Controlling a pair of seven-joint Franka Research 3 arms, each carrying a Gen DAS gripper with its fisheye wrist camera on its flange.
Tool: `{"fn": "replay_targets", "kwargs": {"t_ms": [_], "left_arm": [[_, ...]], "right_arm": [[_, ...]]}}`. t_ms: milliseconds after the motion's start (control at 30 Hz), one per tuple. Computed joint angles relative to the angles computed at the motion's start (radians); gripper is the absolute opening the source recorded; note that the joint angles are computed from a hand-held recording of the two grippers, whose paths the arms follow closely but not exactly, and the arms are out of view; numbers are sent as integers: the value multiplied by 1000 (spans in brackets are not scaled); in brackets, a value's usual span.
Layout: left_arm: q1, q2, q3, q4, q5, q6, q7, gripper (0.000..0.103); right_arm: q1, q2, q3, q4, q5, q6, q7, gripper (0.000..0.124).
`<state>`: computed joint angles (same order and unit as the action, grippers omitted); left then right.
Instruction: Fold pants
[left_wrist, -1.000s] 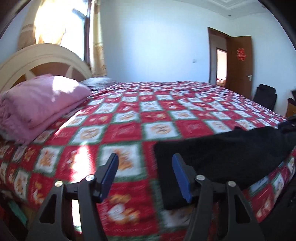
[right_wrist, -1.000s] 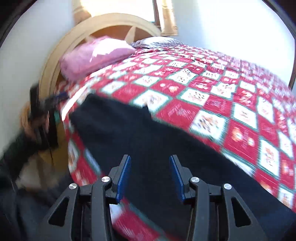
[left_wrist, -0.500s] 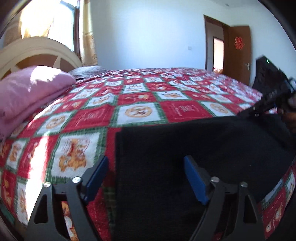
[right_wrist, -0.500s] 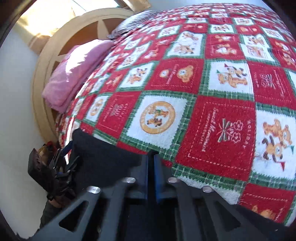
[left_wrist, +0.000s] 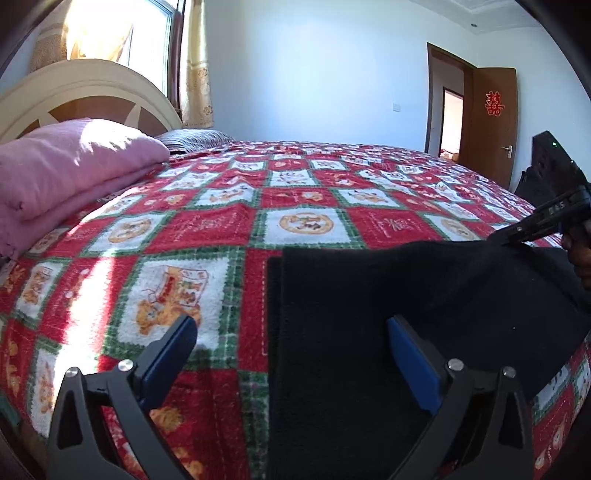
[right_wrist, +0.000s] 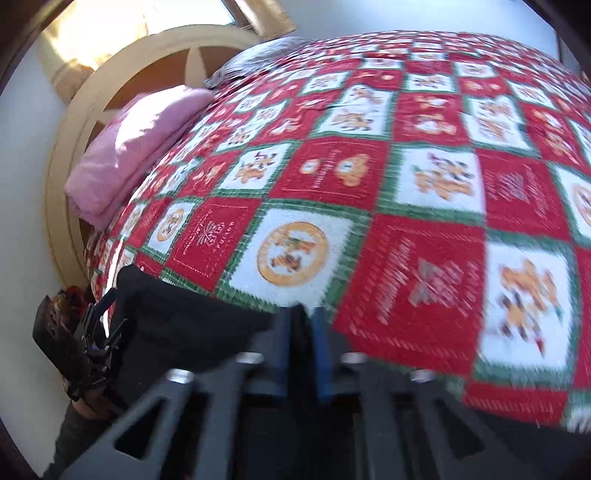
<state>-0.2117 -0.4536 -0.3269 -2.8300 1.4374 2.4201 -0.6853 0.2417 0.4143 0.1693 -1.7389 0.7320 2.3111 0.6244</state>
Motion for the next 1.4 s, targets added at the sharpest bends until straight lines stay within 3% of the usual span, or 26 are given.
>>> {"fn": "replay_targets", "kwargs": {"t_ms": [33, 167, 367, 467, 633, 767, 933, 1067, 1200, 1300, 1333, 1400], "left_arm": [[-11, -14, -13, -1, -31, -28, 16, 103], [-41, -52, -46, 13, -85, -86, 60, 103], [-50, 8, -65, 125, -7, -72, 84, 103], [-52, 74, -43, 188, 71, 15, 64, 103], [-81, 241, -40, 351, 136, 71, 154, 103], [-122, 403, -26, 517, 168, 117, 286, 103], [-166, 558, 17, 674, 160, 195, 366, 103], [-200, 630, 48, 738, 90, 196, 438, 103], [-222, 644, 72, 742, 57, 197, 432, 103], [-228, 652, 82, 740, 42, 199, 430, 103], [-229, 655, 85, 739, 37, 202, 430, 103], [-233, 656, 89, 736, 38, 203, 424, 103]], "right_arm": [[-12, -15, -2, -16, 10, -5, -9, 53], [-79, -104, -31, -106, 60, -29, -132, 53], [-206, -206, -146, -162, 118, -33, -242, 53], [-274, -213, -206, -136, 138, 56, -195, 53], [-415, -148, -264, -10, 172, 100, -59, 53], [-487, -94, -269, 47, 141, 118, 18, 53], [-559, -36, -230, 98, 181, 94, -7, 53], [-582, 25, -197, 185, 212, 61, -10, 53], [-573, 121, -195, 337, 105, -42, 74, 52], [-566, 201, -185, 453, 13, -125, 127, 16], [-561, 207, -182, 459, -8, -118, 128, 4], [-556, 179, -169, 416, -16, -55, 96, 2]]}}
